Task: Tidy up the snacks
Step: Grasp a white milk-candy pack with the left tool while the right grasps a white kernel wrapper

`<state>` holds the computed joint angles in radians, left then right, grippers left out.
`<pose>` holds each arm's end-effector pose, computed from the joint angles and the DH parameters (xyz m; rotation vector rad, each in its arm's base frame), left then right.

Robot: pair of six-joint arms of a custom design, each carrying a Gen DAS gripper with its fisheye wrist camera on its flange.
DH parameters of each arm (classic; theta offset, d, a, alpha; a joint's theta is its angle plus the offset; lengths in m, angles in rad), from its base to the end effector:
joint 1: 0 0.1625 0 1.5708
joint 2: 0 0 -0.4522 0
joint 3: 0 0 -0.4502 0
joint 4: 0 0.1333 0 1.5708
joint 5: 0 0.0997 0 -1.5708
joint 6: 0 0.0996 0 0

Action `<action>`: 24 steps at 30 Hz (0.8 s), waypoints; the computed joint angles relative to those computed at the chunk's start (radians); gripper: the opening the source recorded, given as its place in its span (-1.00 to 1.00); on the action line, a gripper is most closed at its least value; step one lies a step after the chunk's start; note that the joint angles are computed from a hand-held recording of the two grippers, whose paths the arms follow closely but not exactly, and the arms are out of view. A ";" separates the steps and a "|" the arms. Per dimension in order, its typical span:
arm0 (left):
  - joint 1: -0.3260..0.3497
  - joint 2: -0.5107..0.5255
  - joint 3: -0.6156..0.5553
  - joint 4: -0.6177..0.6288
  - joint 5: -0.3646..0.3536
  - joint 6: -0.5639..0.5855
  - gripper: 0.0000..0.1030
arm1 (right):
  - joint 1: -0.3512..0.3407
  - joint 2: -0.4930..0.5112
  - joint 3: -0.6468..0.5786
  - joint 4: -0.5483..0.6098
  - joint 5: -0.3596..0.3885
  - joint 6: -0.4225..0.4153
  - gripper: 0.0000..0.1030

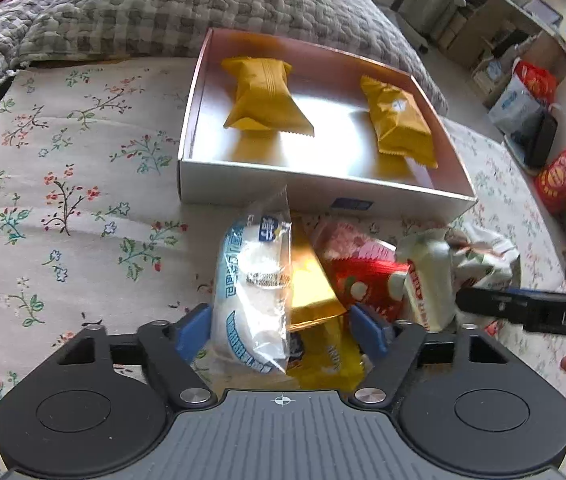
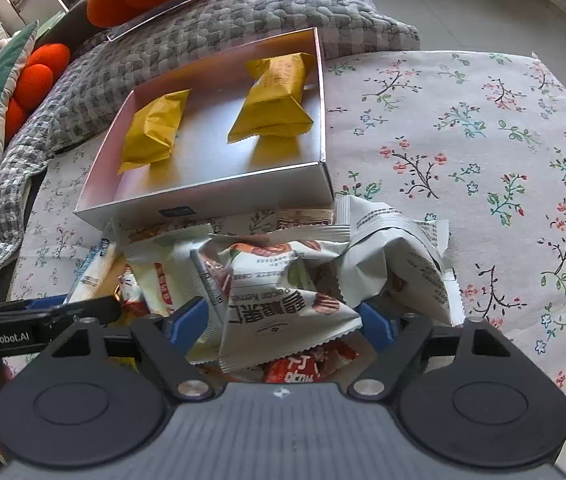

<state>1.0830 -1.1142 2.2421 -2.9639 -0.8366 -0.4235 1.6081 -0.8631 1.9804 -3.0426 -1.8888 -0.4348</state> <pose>-0.0613 -0.5424 0.1164 -0.0478 2.5023 -0.7223 0.1251 -0.6133 0.0473 0.5634 -2.6783 0.3938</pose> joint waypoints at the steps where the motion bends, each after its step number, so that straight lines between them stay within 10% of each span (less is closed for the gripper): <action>1: 0.001 -0.001 0.000 0.007 -0.003 0.003 0.31 | -0.001 0.001 -0.001 -0.002 -0.001 0.003 0.41; 13: 0.007 0.014 -0.001 -0.003 0.021 0.035 0.09 | -0.010 0.008 -0.005 -0.007 0.018 0.017 0.27; 24: 0.009 -0.006 0.006 -0.003 0.024 -0.008 -0.52 | 0.011 0.019 0.002 -0.060 -0.008 -0.047 0.16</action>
<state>1.0921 -1.1201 2.2481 -2.9669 -0.8128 -0.4319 1.6191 -0.8439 1.9825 -3.1029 -1.8972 -0.4818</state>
